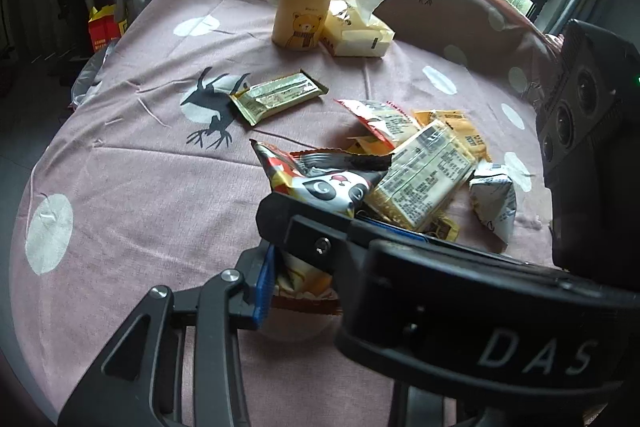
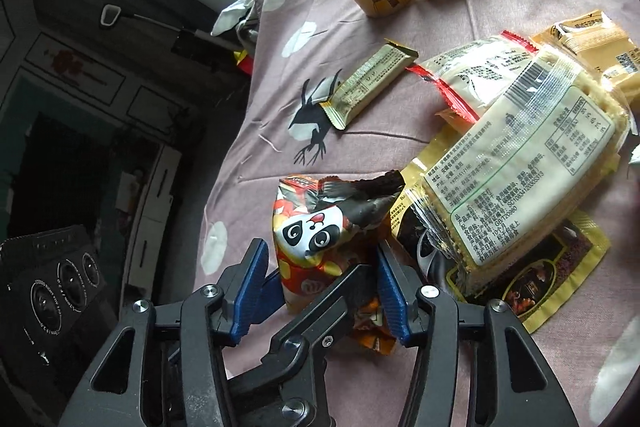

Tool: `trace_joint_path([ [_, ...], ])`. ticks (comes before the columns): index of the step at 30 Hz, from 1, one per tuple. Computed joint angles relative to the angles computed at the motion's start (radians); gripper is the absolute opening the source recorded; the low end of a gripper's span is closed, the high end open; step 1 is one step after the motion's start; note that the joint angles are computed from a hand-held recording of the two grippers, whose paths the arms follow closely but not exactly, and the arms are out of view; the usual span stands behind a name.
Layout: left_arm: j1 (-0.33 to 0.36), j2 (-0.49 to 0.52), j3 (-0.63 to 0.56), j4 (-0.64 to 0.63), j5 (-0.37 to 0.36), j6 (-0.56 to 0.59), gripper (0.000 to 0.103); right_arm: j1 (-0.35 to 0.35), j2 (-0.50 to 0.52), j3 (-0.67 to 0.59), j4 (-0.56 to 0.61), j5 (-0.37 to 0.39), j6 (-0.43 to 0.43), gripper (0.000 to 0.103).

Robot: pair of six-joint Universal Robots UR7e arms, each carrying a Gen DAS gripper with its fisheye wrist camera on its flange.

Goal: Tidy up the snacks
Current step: 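Carry the panda chip bag with the right tool over the green box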

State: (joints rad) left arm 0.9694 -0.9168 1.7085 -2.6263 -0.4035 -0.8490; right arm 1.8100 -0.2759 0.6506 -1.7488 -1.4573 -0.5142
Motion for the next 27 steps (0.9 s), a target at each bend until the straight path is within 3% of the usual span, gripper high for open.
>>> trace_joint_path([
  [8,-0.06,0.059,-0.018,-0.211,0.054,0.215,0.035,-0.008,-0.139,0.171,-0.143,0.052,-0.032,0.056],
  [17,-0.108,0.145,-0.083,-0.446,-0.001,0.497,0.035,-0.027,-0.276,0.322,-0.291,0.048,-0.033,0.056],
  [27,-0.133,0.253,-0.226,-0.533,-0.032,0.703,0.032,-0.063,-0.328,0.33,-0.345,0.093,0.007,0.056],
])
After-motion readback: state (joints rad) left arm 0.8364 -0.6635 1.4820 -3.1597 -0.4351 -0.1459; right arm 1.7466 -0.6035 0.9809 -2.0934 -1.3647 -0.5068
